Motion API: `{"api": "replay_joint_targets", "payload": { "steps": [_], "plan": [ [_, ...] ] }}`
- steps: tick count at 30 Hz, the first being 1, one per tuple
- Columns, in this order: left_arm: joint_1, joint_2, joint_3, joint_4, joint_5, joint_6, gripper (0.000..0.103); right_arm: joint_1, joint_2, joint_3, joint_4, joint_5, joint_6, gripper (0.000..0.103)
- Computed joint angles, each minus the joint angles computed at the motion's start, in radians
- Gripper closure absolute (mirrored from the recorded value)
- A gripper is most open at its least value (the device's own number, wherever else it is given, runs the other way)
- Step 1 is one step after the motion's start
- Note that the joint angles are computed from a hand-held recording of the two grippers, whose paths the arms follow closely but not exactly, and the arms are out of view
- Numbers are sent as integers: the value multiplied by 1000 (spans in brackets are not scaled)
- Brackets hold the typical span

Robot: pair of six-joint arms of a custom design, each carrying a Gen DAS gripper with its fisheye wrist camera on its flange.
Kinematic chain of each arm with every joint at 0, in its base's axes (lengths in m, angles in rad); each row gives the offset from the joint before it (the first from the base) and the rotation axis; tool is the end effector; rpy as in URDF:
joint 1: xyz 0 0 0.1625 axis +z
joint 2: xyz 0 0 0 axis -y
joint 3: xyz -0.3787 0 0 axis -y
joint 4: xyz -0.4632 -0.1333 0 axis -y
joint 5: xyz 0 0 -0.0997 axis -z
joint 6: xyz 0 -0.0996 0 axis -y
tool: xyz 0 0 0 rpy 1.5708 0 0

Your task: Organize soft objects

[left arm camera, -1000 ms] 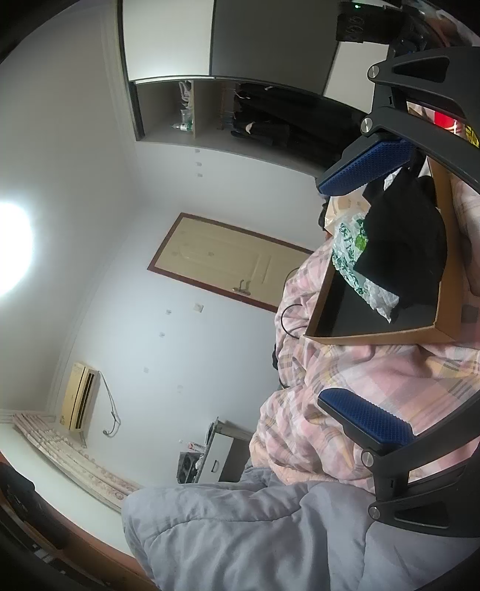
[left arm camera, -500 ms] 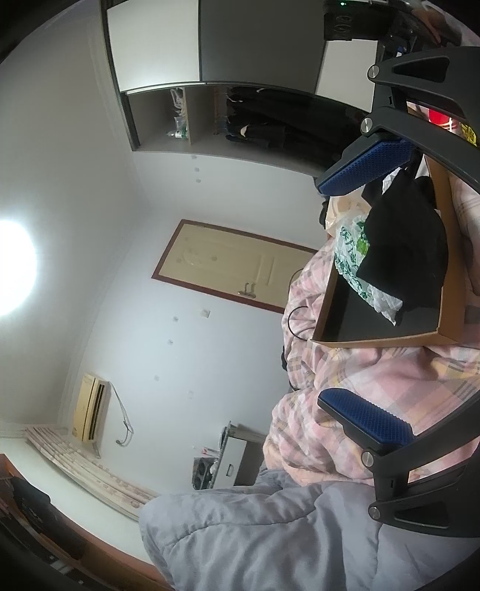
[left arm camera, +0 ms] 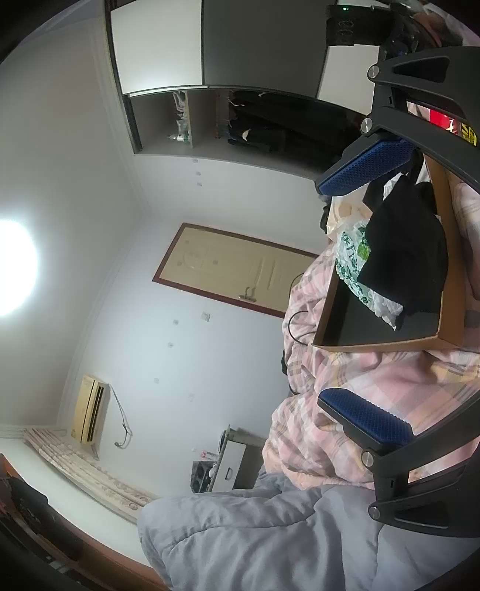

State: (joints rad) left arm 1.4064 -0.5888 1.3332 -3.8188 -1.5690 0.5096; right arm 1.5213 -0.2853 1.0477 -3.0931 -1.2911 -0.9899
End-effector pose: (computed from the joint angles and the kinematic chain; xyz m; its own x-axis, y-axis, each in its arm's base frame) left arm 0.0070 -0.7733 0.1518 -0.8561 0.1736 -0.4868 0.4910 -0.0212 -0.8709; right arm 0.1192 -0.8435 -0.0515 -0.5619 -0.6834 0.4660 -0.7907 0.2783 -0.5453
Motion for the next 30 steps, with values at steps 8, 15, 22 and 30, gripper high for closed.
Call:
{"api": "replay_joint_targets", "payload": {
  "steps": [8, 15, 22, 30],
  "plan": [
    [0, 10, -6, -27, -7, 24, 0, 0, 0, 0, 0, 0, 0, 1],
    [4, 7, 1, -37, -50, 33, 0, 0, -1, 1, 1, 0, 0, 1],
    [0, 8, 2, -47, -36, 47, 0, 0, -1, 1, 1, 0, 0, 1],
    [0, 8, 6, -53, -35, 51, 0, 0, -1, 0, 1, 0, 1, 1]
  ]
}}
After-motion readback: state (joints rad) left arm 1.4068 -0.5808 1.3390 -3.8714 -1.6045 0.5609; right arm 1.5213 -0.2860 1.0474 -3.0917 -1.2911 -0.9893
